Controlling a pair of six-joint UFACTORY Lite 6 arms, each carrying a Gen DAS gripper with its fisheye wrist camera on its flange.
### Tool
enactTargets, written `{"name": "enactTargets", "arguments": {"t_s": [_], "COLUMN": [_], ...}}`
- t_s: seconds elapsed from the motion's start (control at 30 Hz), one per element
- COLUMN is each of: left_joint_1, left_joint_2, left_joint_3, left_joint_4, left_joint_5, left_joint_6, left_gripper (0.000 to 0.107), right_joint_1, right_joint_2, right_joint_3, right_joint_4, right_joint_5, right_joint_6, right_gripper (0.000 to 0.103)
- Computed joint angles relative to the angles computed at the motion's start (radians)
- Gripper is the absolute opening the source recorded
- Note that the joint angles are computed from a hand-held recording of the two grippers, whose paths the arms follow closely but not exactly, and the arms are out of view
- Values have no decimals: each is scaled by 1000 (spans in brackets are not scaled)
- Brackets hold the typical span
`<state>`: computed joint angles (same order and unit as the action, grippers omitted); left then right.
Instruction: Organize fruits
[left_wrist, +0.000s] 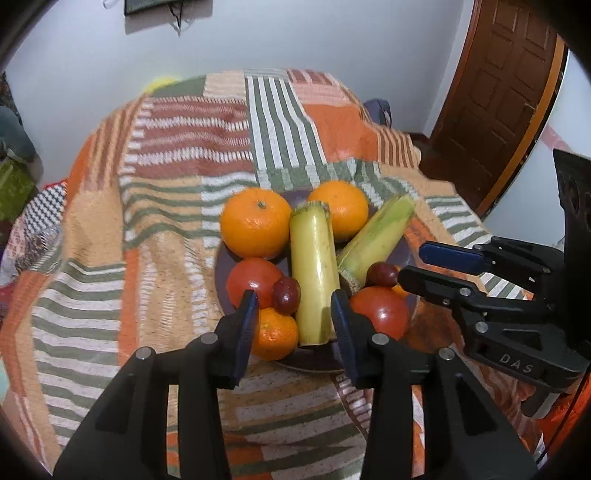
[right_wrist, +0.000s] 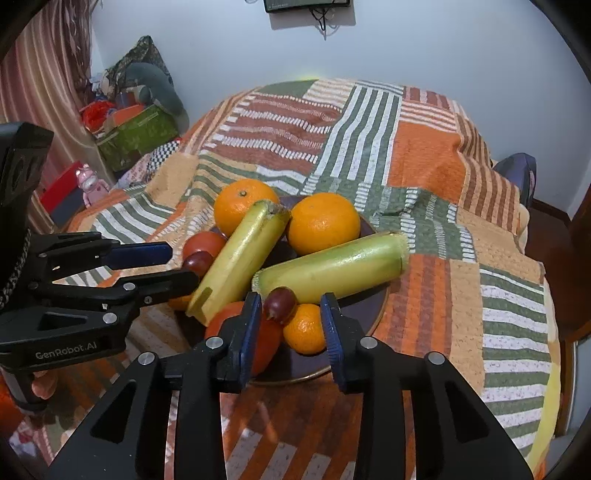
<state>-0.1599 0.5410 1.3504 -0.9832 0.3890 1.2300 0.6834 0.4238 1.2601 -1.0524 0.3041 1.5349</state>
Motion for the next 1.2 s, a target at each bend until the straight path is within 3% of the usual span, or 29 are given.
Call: {"name": "enactTargets", "arguments": {"t_s": [0.17, 0.4, 0.67, 0.8, 1.03, 1.1, 1.2], "left_joint_1": [51, 109, 159, 262, 648, 713, 846], "left_joint_2": [-220, -666, -1185, -1383, -1534, -1553, -1555], "left_joint_3": [-149, -399, -604, -656, -671, -678, -679], "left_joint_4": [-152, -292, -182, -154, -259, -280, -323], "left_joint_5": [41, 73, 141, 266, 659, 713, 831], "left_joint_6": [107, 199, 73, 25, 89, 101, 134], "left_gripper": [40, 40, 41, 58, 82, 88, 93], "right_joint_1": [72, 296, 620, 752, 846, 859, 881], "right_joint_2": [-136, -358, -458, -431, -353, -333, -309], "right_joint_3": [-54, -87, -16, 31, 82, 100, 126], "right_joint_4": [-106, -211, -300, -341, -366, -369, -372], "right_joint_5": [95, 399, 797, 940, 1077, 1106, 1153], "right_joint_6": [119, 226, 290, 326, 373, 373, 380], "right_gripper": [30, 30, 30, 31, 58, 62, 82]}}
